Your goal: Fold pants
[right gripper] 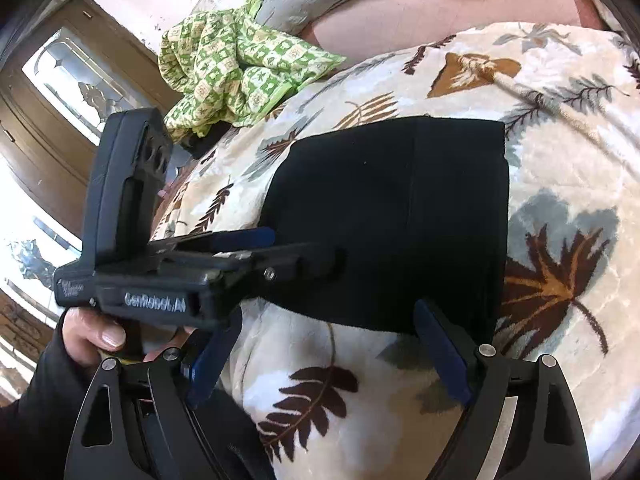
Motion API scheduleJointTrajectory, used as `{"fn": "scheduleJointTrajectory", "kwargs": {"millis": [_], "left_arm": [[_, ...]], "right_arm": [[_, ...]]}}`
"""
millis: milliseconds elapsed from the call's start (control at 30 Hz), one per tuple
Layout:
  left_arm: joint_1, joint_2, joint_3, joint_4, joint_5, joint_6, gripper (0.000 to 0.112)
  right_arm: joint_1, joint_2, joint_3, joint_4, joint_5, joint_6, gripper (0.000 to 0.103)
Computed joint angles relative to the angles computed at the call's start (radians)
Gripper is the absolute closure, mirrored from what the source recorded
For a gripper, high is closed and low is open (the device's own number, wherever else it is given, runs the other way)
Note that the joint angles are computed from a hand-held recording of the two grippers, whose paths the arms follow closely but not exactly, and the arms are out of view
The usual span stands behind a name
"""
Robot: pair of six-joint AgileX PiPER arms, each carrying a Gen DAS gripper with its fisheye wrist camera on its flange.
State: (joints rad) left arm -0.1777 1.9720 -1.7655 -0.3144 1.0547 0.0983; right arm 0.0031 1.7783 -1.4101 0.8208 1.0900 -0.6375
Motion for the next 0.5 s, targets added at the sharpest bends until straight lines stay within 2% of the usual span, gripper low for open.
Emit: {"fn": "scheduleJointTrajectory", "kwargs": {"millis": [133, 300, 400, 433, 467, 500], "left_arm": [[0.004, 0.034, -0.059, -0.005, 0.036, -0.067, 0.010], [-0.013, 0.013, -0.021, 0.019, 0.001, -0.069, 0.010], [0.021, -0.002, 0.008, -0.058, -0.006, -0.023, 0.010], [0.043, -0.003, 0.010, -0.102, 0.003, 0.002, 0.010], [0.072, -0.005, 0.013, -0.157, 0.014, 0.031, 0.010], [0.102, -0.017, 0.034, -0.218, 0.010, 0.063, 0.011]], "right_arm": [[-0.004, 0.004, -0.008, 0.004, 0.019, -0.014, 0.014], [-0.007, 0.003, -0.005, 0.010, 0.022, -0.019, 0.014], [-0.008, 0.001, -0.027, -0.016, 0.042, -0.020, 0.017], [-0.007, -0.008, -0.040, -0.044, 0.033, -0.015, 0.023], [-0.004, -0.032, -0.037, -0.084, -0.016, -0.003, 0.022], [0.010, -0.068, -0.025, -0.163, -0.105, 0.021, 0.020]]}}
